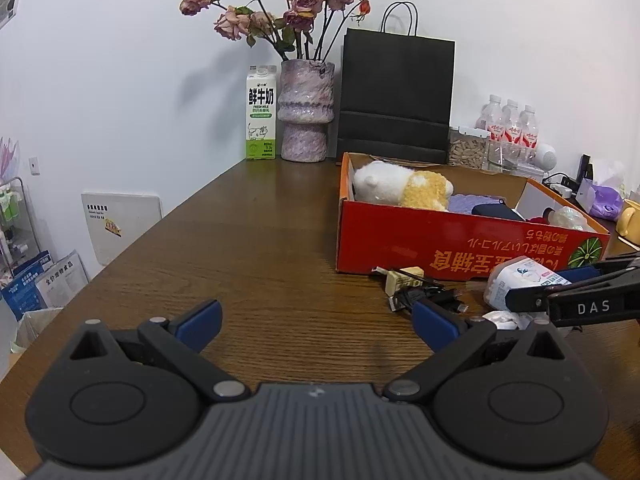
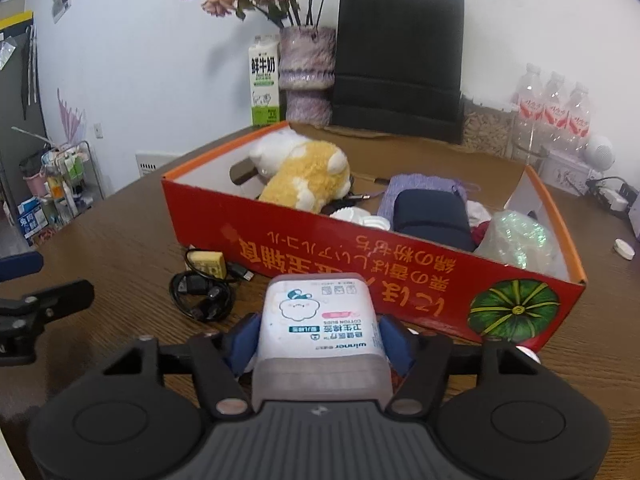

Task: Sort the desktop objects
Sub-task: 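Grasp the frosted white wipes container with the right tool, then lift the wipes container with the right tool while the left tool approaches the crumpled tissue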

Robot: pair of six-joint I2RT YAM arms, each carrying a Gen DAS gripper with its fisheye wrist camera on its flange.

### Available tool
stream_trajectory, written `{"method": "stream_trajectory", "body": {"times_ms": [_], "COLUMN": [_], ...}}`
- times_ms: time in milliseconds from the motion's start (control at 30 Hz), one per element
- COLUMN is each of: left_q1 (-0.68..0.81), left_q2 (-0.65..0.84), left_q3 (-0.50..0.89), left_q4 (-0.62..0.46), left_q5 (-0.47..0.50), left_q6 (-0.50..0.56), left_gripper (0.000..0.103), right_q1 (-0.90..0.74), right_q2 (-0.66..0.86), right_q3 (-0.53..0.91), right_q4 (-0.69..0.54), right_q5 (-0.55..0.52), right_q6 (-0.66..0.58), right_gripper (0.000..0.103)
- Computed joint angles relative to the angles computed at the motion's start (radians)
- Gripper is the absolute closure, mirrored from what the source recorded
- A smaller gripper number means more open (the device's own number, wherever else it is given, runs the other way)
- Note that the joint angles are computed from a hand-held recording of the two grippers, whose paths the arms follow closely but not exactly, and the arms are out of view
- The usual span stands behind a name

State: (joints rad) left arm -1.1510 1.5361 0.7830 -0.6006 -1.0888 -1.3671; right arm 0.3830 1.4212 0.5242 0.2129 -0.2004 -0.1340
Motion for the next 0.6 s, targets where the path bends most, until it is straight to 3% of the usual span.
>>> {"method": "stream_trajectory", "body": {"times_ms": [333, 600], "left_q1": [-0.002, -0.025], "left_q2": [-0.013, 0.005], "left_q3": [-0.014, 0.033], "left_q4": [0.004, -0.064], "left_q5": [0.009, -0.008], "left_q6": [-0.005, -0.036], "left_gripper": [0.000, 0.000], "right_q1": [0.015, -0.034], "right_q2": [0.046, -0.060], "right_q3": [0.018, -0.037], "right_q4": [0.007, 0.040], "right_q5": [0.011, -0.043], "right_q6": [-0.030, -0.005], "right_gripper": [0.038, 0.039]}}
